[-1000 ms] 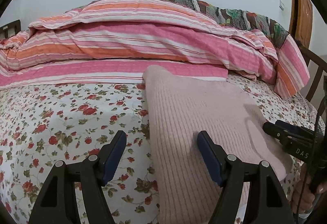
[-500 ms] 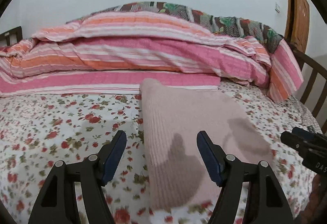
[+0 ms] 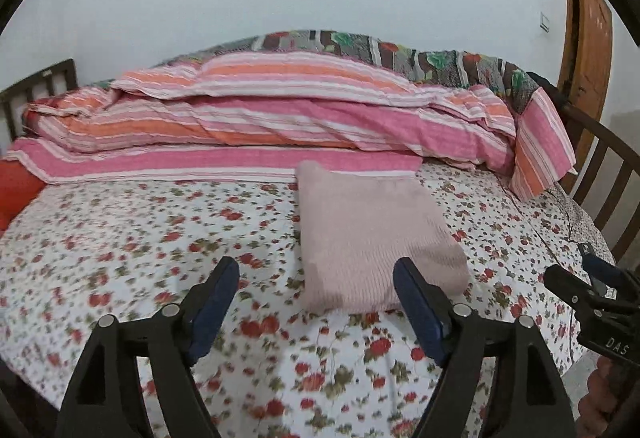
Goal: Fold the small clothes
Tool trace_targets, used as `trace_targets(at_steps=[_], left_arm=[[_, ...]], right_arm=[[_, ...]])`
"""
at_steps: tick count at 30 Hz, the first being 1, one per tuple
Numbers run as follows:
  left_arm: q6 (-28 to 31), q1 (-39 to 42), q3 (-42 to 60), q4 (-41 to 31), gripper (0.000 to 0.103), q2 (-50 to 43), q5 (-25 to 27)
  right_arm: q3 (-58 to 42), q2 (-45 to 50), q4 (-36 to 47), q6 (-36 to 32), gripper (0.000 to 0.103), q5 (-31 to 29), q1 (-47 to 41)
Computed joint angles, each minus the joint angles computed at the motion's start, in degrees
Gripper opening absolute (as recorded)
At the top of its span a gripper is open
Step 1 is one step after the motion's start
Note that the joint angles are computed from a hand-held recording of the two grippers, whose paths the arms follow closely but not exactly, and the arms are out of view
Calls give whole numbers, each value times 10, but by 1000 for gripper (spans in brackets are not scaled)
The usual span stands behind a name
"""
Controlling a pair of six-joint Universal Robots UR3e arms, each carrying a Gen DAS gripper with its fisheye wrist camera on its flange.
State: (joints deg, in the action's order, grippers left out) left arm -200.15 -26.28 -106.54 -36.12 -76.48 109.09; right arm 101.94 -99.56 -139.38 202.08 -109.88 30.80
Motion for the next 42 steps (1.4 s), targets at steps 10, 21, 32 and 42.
trace_targets(at_steps=[10, 21, 32, 42], left_arm=[[-59, -113, 46, -78, 85, 22, 123], [-75, -128, 52, -98, 85, 25, 139], [-76, -122, 47, -101, 85, 37, 137], [-79, -126, 48, -104, 85, 38, 140]], right_arm=[[-5, -56, 66, 38, 102, -74, 65], [0, -73, 79, 48, 102, -84, 77], [-10, -61, 82, 61, 102, -109, 99], [-8, -64, 78, 60, 102, -106, 98]])
